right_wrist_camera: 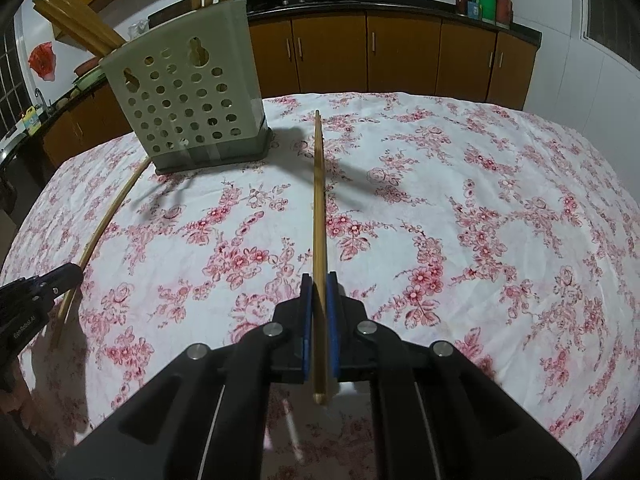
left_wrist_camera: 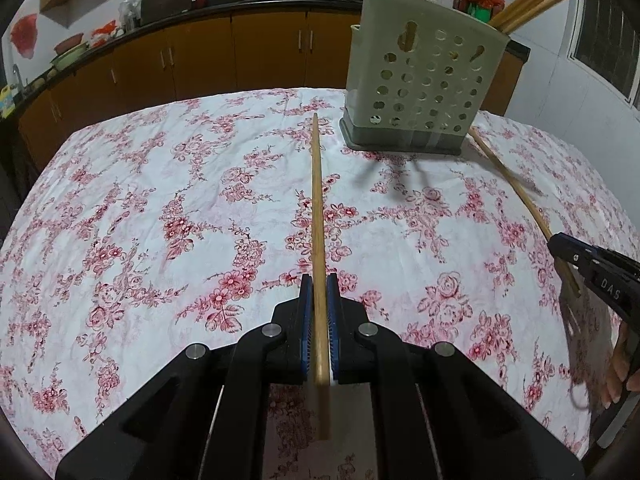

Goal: Organize utensils
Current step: 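Close the right tool on a chopstick while the left tool grasps the other chopstick, then raise the chopstick upright with the right tool while the left tool raises its chopstick, then drop the chopstick into the green holder with the right tool while the left tool drops its own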

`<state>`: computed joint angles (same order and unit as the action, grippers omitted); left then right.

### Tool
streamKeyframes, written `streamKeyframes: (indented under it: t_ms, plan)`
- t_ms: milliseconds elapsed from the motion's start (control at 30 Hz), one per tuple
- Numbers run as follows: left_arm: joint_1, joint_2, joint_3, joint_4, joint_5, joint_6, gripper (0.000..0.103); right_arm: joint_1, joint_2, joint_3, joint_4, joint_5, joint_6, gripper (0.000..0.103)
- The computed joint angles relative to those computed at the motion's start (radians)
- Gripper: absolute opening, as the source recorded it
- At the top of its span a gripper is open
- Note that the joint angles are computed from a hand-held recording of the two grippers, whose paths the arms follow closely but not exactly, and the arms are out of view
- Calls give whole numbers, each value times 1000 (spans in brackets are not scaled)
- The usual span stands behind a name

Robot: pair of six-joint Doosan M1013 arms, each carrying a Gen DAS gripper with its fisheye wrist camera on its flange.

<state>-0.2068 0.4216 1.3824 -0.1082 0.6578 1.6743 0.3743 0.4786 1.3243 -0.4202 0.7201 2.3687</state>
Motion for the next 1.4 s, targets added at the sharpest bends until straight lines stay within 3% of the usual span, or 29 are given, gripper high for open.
streamKeyframes:
  t_ms: [267, 600, 767, 933, 1400]
  plan:
    - [9, -24, 9, -39, -35, 23, 8, 4, -41, 21, -103, -38, 93, 8]
    - [50, -80, 12, -282, -177, 166, 8, 13, -110, 44, -354, -134, 315, 8]
    - [52, -91, 1, -314, -221, 196, 8, 14, -127, 49, -445, -162, 395, 8]
    - [52, -97, -13, -358, -245, 255, 7, 12, -140, 41, -472, -196, 416, 8]
    - [39, -123, -25, -700, -294, 594, 7, 7, -186, 26, -521, -385, 452, 8]
